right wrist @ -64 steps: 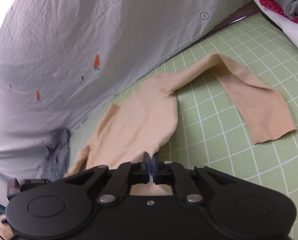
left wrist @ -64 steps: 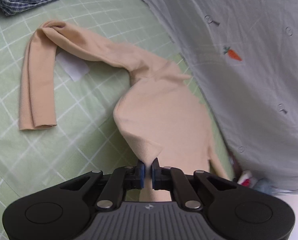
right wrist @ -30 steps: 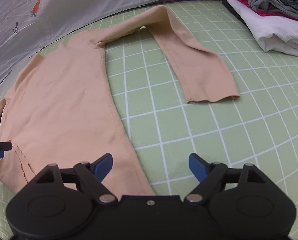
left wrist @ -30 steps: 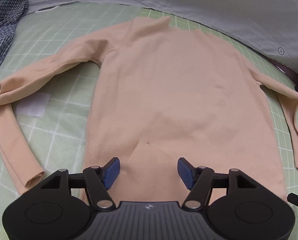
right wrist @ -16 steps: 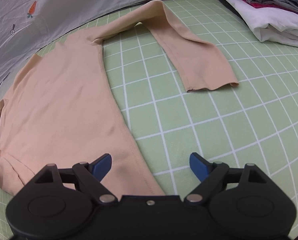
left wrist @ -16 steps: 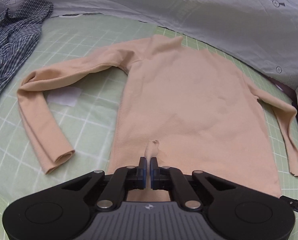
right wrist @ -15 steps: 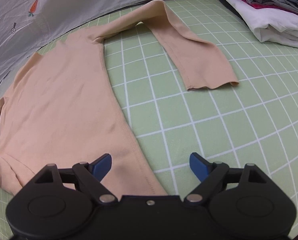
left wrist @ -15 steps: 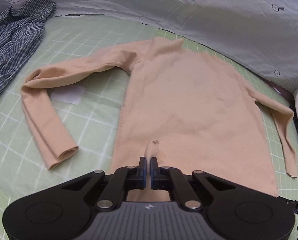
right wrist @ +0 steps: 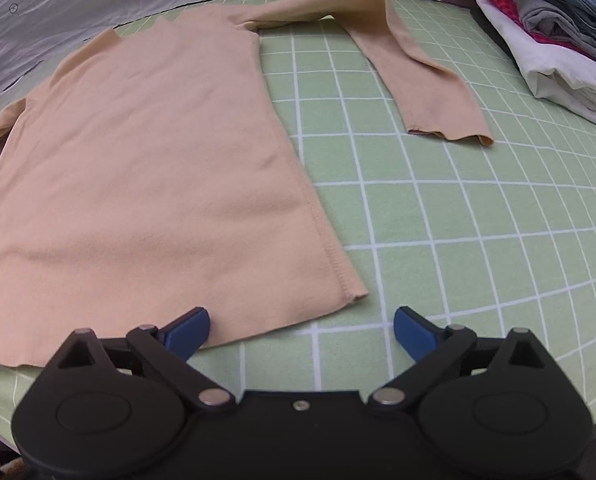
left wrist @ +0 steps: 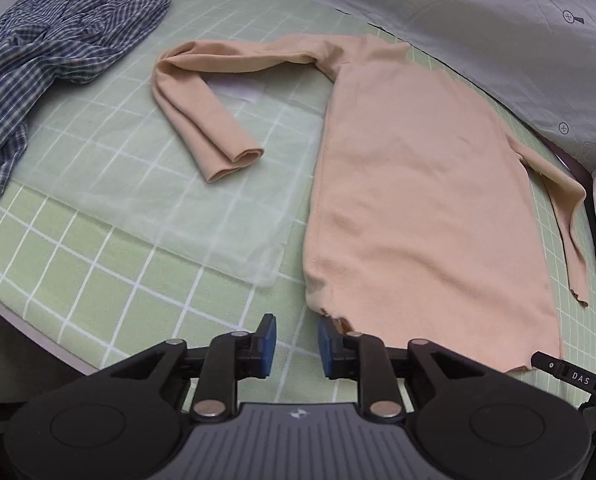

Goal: Fold clothes

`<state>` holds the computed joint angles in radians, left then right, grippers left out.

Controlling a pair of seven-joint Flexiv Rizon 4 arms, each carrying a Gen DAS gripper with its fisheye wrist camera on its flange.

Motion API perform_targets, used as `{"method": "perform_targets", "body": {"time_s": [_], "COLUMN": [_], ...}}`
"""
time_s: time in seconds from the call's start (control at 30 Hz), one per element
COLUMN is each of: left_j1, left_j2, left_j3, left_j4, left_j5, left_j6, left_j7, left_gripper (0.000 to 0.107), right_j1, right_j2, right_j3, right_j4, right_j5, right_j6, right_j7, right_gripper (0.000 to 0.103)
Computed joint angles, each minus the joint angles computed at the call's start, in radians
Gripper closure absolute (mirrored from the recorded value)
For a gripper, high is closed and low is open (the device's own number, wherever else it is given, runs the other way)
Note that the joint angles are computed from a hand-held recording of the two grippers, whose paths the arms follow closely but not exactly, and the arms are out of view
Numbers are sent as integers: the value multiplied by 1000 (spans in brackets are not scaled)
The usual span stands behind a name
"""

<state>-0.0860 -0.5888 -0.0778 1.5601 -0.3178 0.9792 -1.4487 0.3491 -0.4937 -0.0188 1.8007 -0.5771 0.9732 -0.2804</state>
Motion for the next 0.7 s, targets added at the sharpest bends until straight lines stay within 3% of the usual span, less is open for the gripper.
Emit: {"method": "perform_targets", "body": {"time_s": [0.17,0.27,0.43,0.7], "left_j1": [-25,-37,-73,-156], "left_j2": [-11,-35,-98,-266], "left_j3": [15,5,6,65], "left_j4": [-31,-73,-175,-479], "left_j5": [29,35,56,160], "left_j6": [10,5,-2,-224], "left_j7": [-40,-51,-81,-205], "left_gripper": [57,55,42,33], "right_j1": [-9,-21,-24,-69], "right_j2": [6,14,49,58], "right_j3": [10,10,-53,-94], "right_j4": [10,26,106,136], "right_j5": [12,23,-47,-116], "right_j6": [15,48,182,177], "right_j7": [-21,-32,57,85], "right_gripper": [2,2,2,1]}}
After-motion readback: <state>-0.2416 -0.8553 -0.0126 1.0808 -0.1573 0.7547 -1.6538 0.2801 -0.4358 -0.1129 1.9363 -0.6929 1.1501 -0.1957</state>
